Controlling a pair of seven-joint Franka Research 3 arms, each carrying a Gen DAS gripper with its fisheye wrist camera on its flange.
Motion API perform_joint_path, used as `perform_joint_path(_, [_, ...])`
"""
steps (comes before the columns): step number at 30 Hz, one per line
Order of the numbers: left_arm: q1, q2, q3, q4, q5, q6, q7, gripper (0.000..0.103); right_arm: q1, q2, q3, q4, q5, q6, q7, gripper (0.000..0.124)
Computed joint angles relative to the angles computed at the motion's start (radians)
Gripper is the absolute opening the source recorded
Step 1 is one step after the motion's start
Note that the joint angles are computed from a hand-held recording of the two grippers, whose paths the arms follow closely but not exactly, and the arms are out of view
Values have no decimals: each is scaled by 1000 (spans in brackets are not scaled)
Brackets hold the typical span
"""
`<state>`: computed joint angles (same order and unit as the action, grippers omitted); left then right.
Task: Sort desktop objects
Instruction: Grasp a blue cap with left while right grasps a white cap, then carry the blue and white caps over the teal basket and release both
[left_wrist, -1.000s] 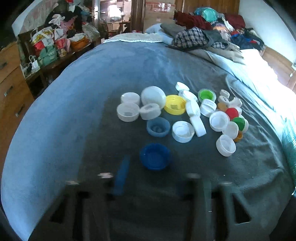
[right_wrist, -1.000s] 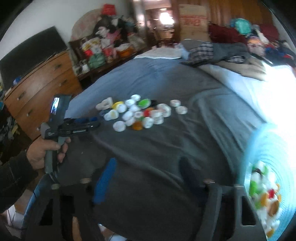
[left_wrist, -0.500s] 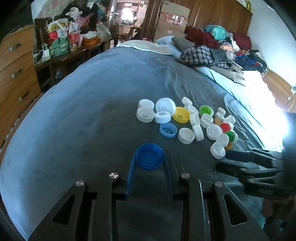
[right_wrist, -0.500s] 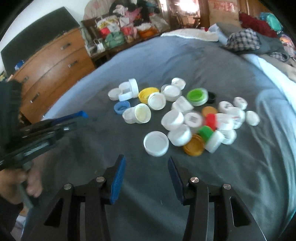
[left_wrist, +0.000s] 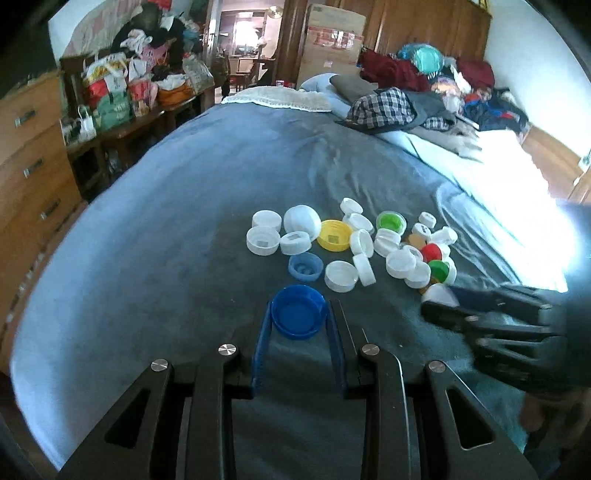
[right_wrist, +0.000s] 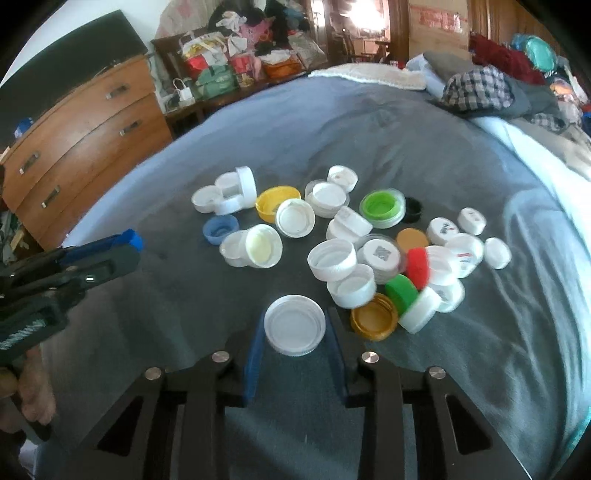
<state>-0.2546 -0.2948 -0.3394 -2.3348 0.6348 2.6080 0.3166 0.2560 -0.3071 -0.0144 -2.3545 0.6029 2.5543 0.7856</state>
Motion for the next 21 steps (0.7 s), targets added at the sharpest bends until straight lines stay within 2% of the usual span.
perform_joint_path(5, [-31,45,-44,108,34,-124,21,25,-17,-149,-29,-54,6,-36,-1,34])
perform_joint_path(12, [-102,140,-62,259,76,-211,37,25,-74,-308,-83,-87,-25,-82,5,34])
perform_joint_path(21, [-222,307,-56,482,122,-299,92,25,-166,-412,-152,-86,-65,-114,-1,34])
